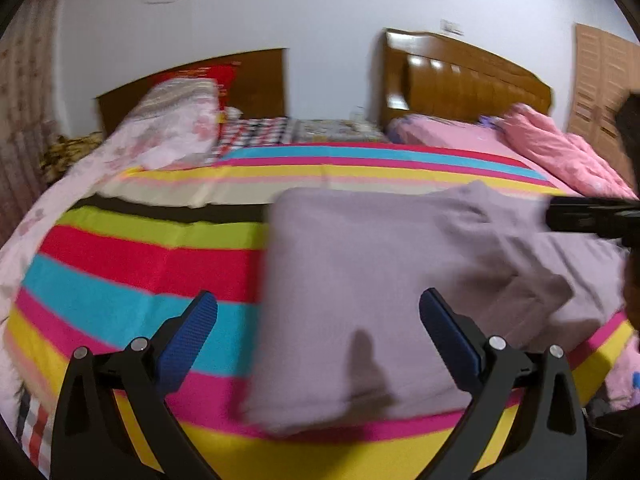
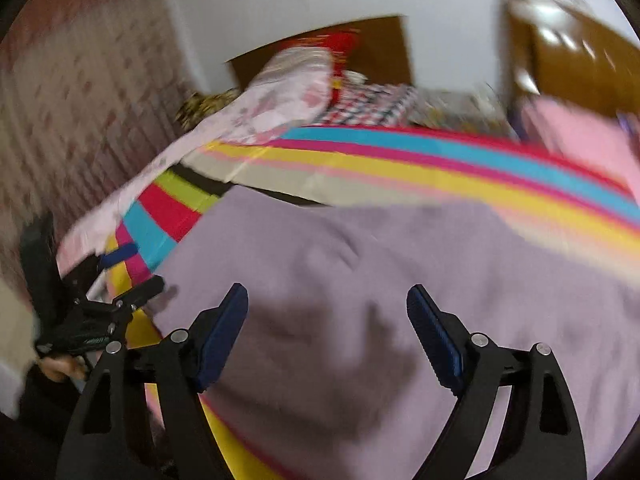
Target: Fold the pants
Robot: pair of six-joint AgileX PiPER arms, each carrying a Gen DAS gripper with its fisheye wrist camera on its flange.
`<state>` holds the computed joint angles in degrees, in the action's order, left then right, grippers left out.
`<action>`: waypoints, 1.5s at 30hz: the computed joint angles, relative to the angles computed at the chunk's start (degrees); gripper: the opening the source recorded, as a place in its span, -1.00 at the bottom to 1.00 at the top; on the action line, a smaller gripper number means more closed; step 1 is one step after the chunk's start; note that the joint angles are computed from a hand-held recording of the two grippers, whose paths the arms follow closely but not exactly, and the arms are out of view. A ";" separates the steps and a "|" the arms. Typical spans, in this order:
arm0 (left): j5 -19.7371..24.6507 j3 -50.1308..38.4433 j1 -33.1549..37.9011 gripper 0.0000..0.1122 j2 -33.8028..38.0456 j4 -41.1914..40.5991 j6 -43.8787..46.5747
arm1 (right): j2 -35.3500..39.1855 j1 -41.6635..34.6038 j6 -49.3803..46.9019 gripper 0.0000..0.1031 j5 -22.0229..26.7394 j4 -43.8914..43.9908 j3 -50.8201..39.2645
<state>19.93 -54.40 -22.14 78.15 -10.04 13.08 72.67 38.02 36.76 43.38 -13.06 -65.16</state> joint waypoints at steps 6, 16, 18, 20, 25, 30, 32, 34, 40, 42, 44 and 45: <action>2.32 1.34 -3.55 0.80 3.15 0.10 4.04 | 4.07 -0.57 -11.54 0.67 0.65 2.33 5.01; 16.14 -17.24 6.05 0.80 7.74 -28.53 25.76 | 4.46 -4.02 -13.10 0.68 1.19 4.38 0.56; 21.10 -27.02 6.97 0.80 15.91 -28.70 24.57 | 6.21 -4.62 -15.21 0.68 -0.65 6.66 0.36; 26.77 -37.40 7.54 0.80 24.61 -25.84 19.06 | 9.25 -2.97 -13.34 0.69 -0.80 3.46 0.52; 31.20 -46.34 9.81 0.80 37.24 -28.15 19.64 | 7.50 -2.81 -11.08 0.71 -4.29 1.77 4.17; 28.39 -42.91 9.76 0.80 35.44 -29.53 22.00 | 7.40 -2.82 -10.67 0.73 -5.54 1.29 4.93; 26.49 -40.39 9.20 0.80 33.73 -29.66 23.14 | 7.38 -3.28 -11.59 0.72 -5.11 2.45 4.52; 25.71 -39.14 8.96 0.80 32.69 -28.79 22.72 | 6.89 -3.79 -12.01 0.71 -3.48 4.03 3.06; 25.16 -40.58 7.53 0.80 33.25 -23.81 19.46 | 9.85 -5.12 -13.93 0.72 -2.74 2.39 -2.53; 24.78 -40.35 7.15 0.80 33.12 -22.95 18.91 | 13.35 -6.57 -17.77 0.78 -0.76 5.28 -3.56; 24.45 -40.24 6.64 0.80 32.99 -21.73 18.00 | 13.03 -5.84 -17.60 0.82 -1.11 3.81 -3.00; 24.28 -40.15 6.46 0.80 32.91 -21.21 17.72 | 12.74 -5.60 -16.76 0.80 -0.14 3.47 -3.32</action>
